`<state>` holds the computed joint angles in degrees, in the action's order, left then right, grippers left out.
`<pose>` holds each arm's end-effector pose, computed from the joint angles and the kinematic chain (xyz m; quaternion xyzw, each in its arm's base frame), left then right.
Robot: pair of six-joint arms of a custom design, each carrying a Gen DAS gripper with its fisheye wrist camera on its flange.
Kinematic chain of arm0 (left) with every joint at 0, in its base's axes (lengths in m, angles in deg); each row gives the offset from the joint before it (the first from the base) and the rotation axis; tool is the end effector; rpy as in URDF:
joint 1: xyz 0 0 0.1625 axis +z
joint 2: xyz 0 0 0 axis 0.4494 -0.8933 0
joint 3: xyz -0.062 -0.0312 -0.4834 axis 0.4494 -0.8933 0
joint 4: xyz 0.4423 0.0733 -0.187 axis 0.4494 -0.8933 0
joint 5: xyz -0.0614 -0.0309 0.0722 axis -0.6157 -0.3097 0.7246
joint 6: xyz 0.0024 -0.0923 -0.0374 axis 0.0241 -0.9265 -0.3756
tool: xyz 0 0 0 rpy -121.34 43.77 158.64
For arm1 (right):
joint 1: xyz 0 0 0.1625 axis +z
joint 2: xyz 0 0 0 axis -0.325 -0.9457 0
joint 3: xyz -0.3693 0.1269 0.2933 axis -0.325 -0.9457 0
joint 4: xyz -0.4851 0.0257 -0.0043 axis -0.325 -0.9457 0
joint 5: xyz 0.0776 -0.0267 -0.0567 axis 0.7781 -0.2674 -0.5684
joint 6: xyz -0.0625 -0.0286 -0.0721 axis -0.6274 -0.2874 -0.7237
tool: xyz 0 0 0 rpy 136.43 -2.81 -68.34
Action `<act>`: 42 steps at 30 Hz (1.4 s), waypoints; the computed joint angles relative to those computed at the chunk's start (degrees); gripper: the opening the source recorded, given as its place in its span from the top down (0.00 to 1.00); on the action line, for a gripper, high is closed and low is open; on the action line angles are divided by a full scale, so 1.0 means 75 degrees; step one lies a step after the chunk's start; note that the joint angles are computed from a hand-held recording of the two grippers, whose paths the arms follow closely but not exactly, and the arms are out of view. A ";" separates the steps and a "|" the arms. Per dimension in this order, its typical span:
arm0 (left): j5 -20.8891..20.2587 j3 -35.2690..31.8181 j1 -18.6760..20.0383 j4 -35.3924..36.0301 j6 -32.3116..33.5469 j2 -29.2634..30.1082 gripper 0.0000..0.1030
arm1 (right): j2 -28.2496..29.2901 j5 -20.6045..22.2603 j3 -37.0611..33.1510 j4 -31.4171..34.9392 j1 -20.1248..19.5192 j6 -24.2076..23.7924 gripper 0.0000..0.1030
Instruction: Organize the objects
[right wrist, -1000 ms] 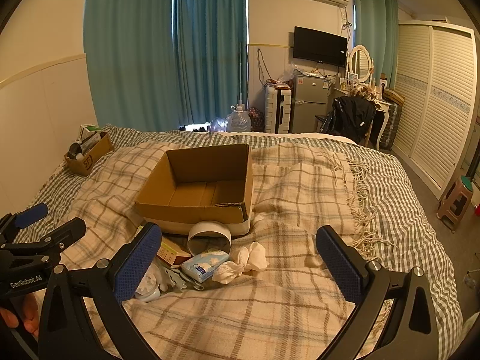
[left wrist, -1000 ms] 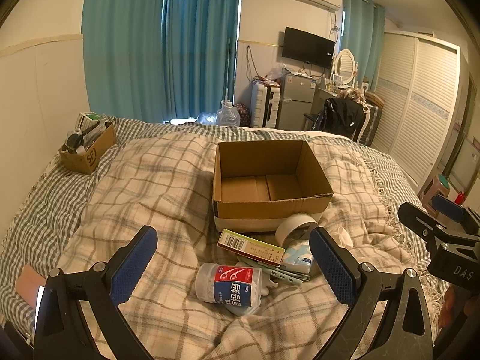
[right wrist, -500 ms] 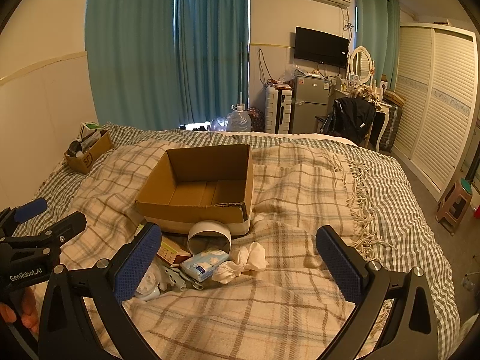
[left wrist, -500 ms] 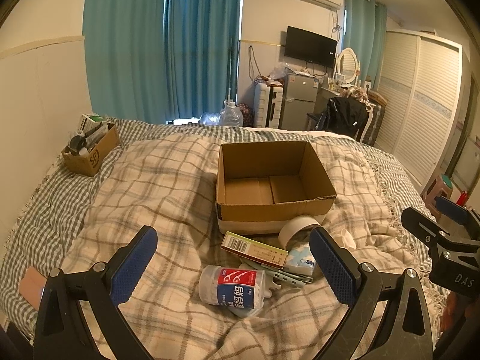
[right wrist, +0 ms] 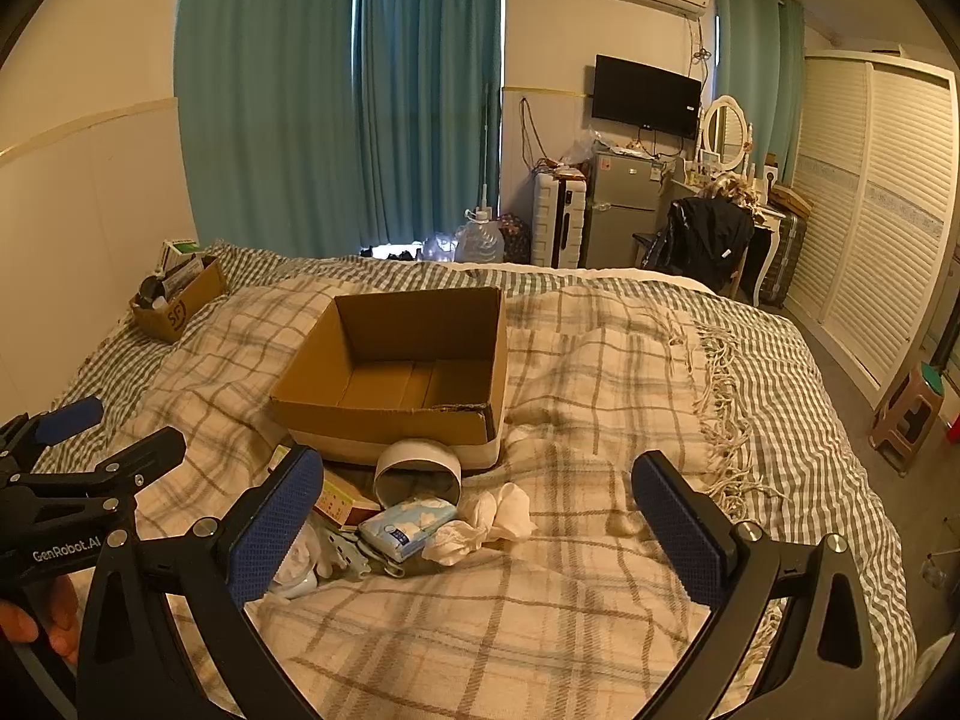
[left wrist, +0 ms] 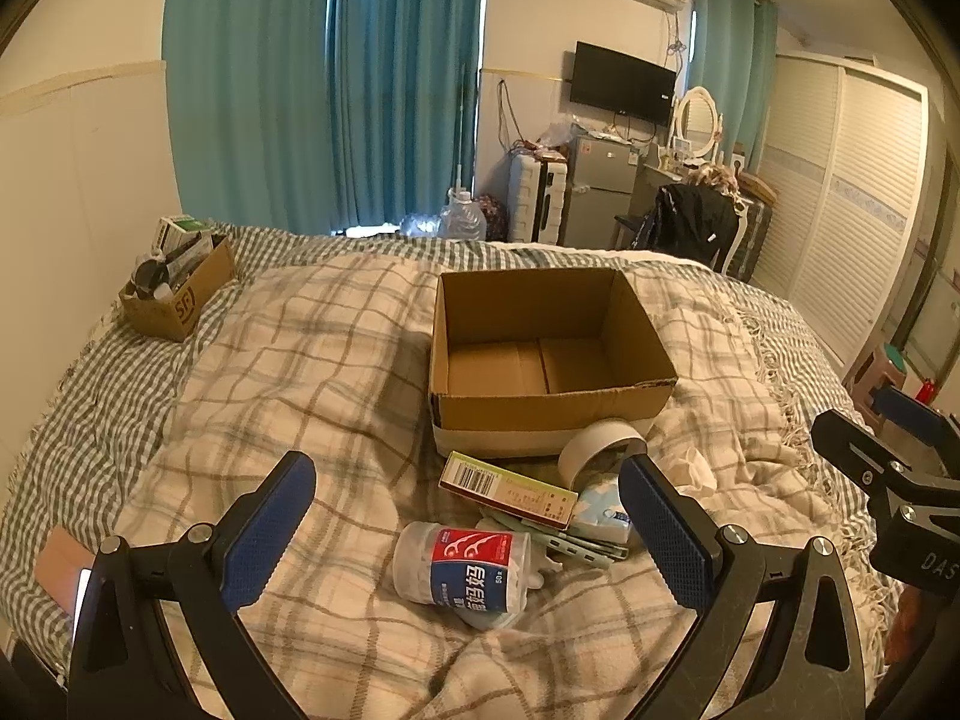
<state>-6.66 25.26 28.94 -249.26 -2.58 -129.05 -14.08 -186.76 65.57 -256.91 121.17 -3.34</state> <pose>-0.2401 -0.7234 0.1641 0.1674 0.8476 -0.3913 0.3169 0.2255 -0.6830 0.2196 0.1835 -0.8188 0.4195 0.3463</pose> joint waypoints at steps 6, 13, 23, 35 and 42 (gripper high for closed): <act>0.0174 -0.0106 0.0139 0.0500 -0.0330 0.0089 0.00 | 0.0104 -0.0066 -0.0121 0.0345 -0.0161 0.0198 0.00; -0.0022 -0.0338 0.0480 0.1846 -0.1225 0.0281 0.00 | 0.0262 -0.0142 -0.0274 0.0898 -0.0421 0.0570 0.00; -0.0635 -0.1020 0.0998 0.4173 -0.2204 0.0696 0.00 | 0.0392 -0.0024 -0.0540 0.2060 -0.0689 0.1217 0.00; -0.0905 -0.1251 0.1076 0.4415 -0.1816 0.0732 0.04 | 0.0760 -0.0487 -0.1330 0.4012 -0.0895 0.2363 0.07; -0.0663 -0.1241 0.0924 0.4015 -0.1270 0.0610 0.05 | 0.1040 -0.0495 -0.1865 0.5424 -0.1061 0.2982 0.67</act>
<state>-11.63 15.96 35.88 -219.15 -12.11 -124.48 -6.28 -190.48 51.58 -216.23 113.21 19.02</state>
